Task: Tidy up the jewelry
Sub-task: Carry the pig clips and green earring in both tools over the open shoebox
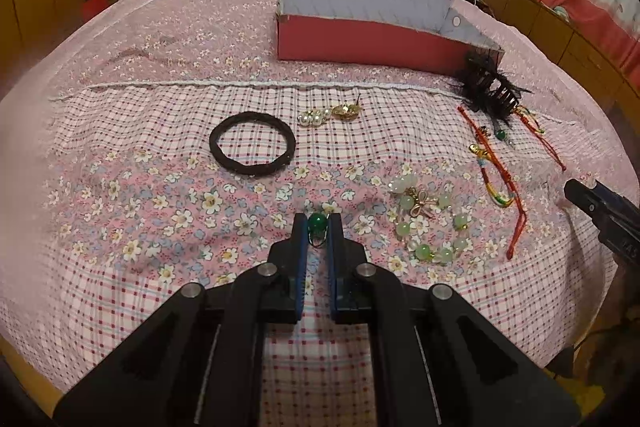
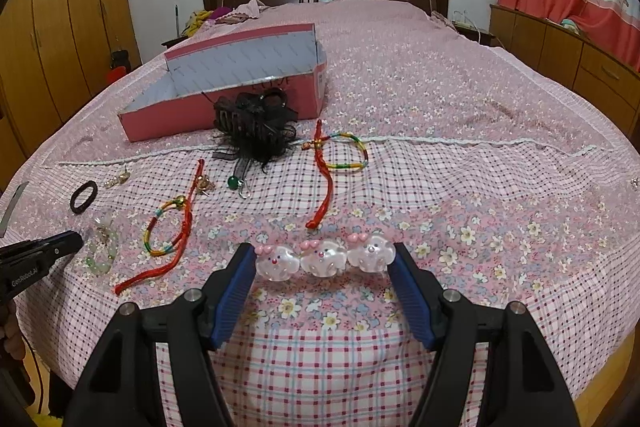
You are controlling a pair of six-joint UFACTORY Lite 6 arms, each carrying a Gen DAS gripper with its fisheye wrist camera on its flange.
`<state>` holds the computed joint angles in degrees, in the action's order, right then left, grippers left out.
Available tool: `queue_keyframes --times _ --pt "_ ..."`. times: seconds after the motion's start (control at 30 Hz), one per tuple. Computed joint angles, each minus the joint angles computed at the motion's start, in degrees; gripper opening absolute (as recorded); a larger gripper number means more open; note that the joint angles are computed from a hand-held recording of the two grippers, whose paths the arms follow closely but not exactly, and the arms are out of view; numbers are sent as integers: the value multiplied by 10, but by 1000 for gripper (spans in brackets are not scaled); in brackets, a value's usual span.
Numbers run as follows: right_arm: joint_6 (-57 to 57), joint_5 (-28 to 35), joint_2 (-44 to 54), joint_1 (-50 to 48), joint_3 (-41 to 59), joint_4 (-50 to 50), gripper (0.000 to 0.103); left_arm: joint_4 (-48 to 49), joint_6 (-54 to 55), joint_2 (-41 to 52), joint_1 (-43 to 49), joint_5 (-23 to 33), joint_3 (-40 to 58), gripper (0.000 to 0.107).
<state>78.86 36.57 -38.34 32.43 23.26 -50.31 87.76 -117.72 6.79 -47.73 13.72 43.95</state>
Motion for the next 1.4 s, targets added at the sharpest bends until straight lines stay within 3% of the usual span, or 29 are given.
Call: queue_keyframes --times 0.1,0.33,0.57,1.1,1.4 --pt "0 15 -5 13 8 1 70 -20 21 -32 2 0 -18 0" --pt "-13 20 0 15 34 6 70 -157 182 -103 13 13 -29 0" --pt "-43 15 26 4 78 10 70 -258 315 -108 35 21 17 0" --pt "-168 -62 172 -90 240 50 70 -428 547 45 70 53 257 0" --pt "-352 -119 310 -167 383 184 70 -546 692 161 95 80 428 0"
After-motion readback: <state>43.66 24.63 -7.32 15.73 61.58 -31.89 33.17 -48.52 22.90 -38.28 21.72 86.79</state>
